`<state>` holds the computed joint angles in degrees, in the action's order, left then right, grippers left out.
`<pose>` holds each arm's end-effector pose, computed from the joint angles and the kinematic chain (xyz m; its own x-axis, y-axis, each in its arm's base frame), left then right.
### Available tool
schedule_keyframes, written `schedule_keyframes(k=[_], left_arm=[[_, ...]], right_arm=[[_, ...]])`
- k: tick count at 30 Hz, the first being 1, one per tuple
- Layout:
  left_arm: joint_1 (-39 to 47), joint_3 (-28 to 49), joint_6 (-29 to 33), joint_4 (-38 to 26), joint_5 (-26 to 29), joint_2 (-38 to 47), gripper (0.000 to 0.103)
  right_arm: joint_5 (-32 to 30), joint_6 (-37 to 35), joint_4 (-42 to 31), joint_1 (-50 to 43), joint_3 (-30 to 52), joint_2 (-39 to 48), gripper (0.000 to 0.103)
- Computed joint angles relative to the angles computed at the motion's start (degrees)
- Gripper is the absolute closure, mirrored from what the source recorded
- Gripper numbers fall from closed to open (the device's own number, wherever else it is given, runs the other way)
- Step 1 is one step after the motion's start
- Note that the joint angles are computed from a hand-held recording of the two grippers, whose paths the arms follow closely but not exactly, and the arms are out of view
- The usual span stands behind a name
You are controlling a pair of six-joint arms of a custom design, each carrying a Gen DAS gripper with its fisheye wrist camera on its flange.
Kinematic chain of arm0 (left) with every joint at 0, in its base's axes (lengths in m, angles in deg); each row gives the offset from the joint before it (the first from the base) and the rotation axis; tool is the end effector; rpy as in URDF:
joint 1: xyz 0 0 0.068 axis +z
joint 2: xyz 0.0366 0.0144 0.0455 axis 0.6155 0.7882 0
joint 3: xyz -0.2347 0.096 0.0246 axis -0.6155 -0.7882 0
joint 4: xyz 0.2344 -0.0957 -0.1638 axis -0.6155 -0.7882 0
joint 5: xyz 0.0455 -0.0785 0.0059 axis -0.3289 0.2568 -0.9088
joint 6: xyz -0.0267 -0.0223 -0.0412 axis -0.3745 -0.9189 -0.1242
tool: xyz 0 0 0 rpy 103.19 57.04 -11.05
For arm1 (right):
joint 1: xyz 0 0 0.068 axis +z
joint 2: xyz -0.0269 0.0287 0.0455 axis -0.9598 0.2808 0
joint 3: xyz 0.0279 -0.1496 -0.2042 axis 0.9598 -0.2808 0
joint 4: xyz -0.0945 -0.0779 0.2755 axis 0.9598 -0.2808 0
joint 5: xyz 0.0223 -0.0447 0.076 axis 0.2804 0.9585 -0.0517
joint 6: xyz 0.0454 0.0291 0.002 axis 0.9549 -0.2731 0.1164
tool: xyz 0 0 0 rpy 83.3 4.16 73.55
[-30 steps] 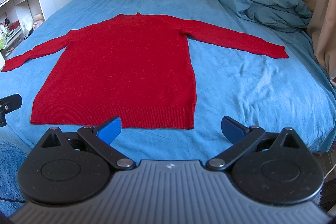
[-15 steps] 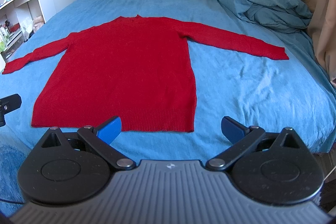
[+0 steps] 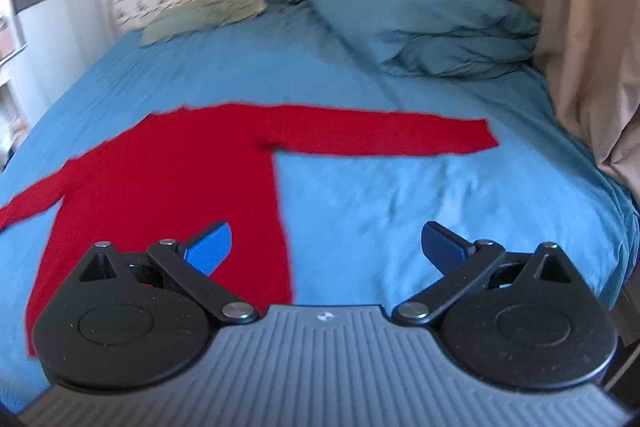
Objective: Fold small clothes
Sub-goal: 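Grasp the sweater sleeve cuff with the right tool and fold it across the body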
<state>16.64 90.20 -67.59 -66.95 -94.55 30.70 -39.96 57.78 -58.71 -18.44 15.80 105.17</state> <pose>0.1708 -0.0525 0.3291 -0.4938 -0.0083 -0.8695 -0.0569 0.9981 0.0227 0.1234 0.1349 0.3149 -0.6153 0.1778 -0.7680 0.1914 0.9788 0.0732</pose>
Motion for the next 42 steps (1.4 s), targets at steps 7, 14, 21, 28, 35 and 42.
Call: schedule_keyframes(k=[7, 14, 21, 28, 35, 42], left_arm=[[5.93, 12.1, 1.78, 17.2, 11.07, 31.53, 0.0], [6.09, 27.78, 2.09, 23.52, 14.75, 61.41, 0.0], [6.52, 47.97, -1.49, 21.75, 16.36, 86.16, 0.0], [6.21, 64.06, 0.59, 17.07, 13.23, 101.17, 0.0], [7.08, 79.08, 2.58, 8.53, 14.64, 110.21, 0.0], [11.18, 68.32, 3.13, 13.89, 16.93, 100.96, 0.0]], right_arm=[[-14.34, -26.68, 27.74, -32.44, -12.07, -2.48, 0.0], [-26.01, -31.73, 53.14, -50.24, -19.26, 12.34, 0.0], [-30.33, -33.51, 72.46, -58.97, -17.08, 33.8, 0.0], [-29.25, -30.72, 81.61, -62.2, -10.64, 47.68, 0.022], [-26.03, -28.84, 76.9, -62.92, -2.93, 52.25, 0.078], [-26.44, -32.98, 75.62, -58.03, 1.71, 48.03, 0.081]])
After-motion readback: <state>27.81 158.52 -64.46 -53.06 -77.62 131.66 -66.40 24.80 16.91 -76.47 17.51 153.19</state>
